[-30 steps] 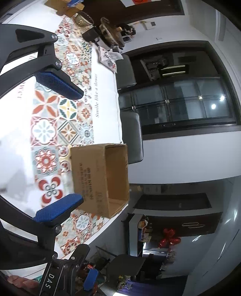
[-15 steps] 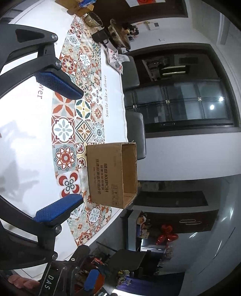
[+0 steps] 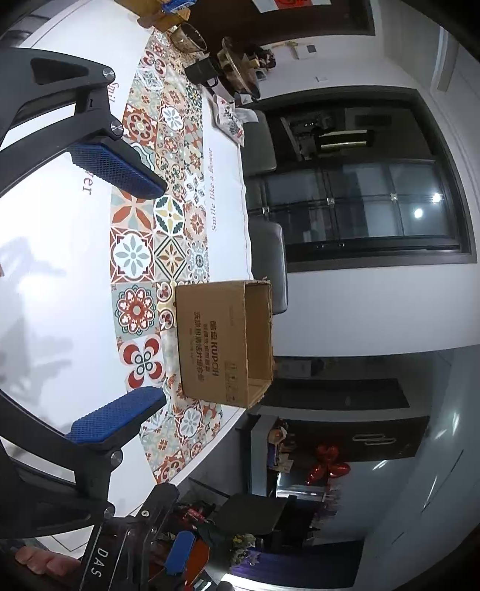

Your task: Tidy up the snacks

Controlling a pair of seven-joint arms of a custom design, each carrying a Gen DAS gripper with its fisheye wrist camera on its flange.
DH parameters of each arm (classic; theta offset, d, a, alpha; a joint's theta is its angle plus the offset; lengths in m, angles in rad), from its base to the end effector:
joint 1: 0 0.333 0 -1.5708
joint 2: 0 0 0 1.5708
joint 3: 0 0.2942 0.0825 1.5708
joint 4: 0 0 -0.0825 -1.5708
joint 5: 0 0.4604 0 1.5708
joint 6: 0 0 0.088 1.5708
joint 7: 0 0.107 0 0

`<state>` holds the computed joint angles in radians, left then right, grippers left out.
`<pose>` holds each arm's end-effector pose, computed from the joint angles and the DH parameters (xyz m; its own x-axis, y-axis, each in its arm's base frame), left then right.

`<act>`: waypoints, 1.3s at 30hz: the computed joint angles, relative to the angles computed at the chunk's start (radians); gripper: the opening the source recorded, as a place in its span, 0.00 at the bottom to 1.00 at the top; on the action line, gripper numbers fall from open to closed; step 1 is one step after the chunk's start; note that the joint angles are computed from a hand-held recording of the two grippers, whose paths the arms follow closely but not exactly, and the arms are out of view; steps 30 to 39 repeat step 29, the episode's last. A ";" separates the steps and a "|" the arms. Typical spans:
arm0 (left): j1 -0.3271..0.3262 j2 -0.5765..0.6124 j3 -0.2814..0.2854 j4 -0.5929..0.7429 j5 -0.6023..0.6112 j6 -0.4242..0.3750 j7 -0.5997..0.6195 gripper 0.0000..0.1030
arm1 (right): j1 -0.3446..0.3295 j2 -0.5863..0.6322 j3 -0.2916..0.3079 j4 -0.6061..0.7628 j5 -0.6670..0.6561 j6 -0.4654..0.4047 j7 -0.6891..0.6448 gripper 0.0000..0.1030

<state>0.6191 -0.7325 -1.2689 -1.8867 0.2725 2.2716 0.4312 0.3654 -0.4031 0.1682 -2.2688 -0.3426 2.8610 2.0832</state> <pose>0.4034 -0.4929 0.5923 0.2440 -0.9690 -0.0397 -0.4564 -0.0786 -0.8863 0.4709 0.3106 0.5890 0.3379 -0.9403 -0.0395 -0.5067 -0.1464 -0.8496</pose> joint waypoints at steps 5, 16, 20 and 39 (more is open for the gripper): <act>0.001 0.000 -0.005 0.000 0.005 -0.003 0.002 1.00 | 0.000 -0.005 -0.003 -0.008 0.009 0.010 -0.007 0.89; 0.011 -0.027 -0.009 -0.002 0.001 -0.013 0.008 1.00 | 0.017 0.004 -0.015 -0.012 0.036 0.012 -0.041 0.89; 0.014 -0.033 -0.010 -0.002 -0.008 -0.015 0.012 1.00 | 0.001 0.004 -0.002 -0.014 0.021 0.015 -0.025 0.89; 0.023 -0.046 -0.011 -0.003 -0.030 -0.017 0.010 1.00 | -0.001 0.003 0.000 -0.014 0.010 0.016 -0.017 0.89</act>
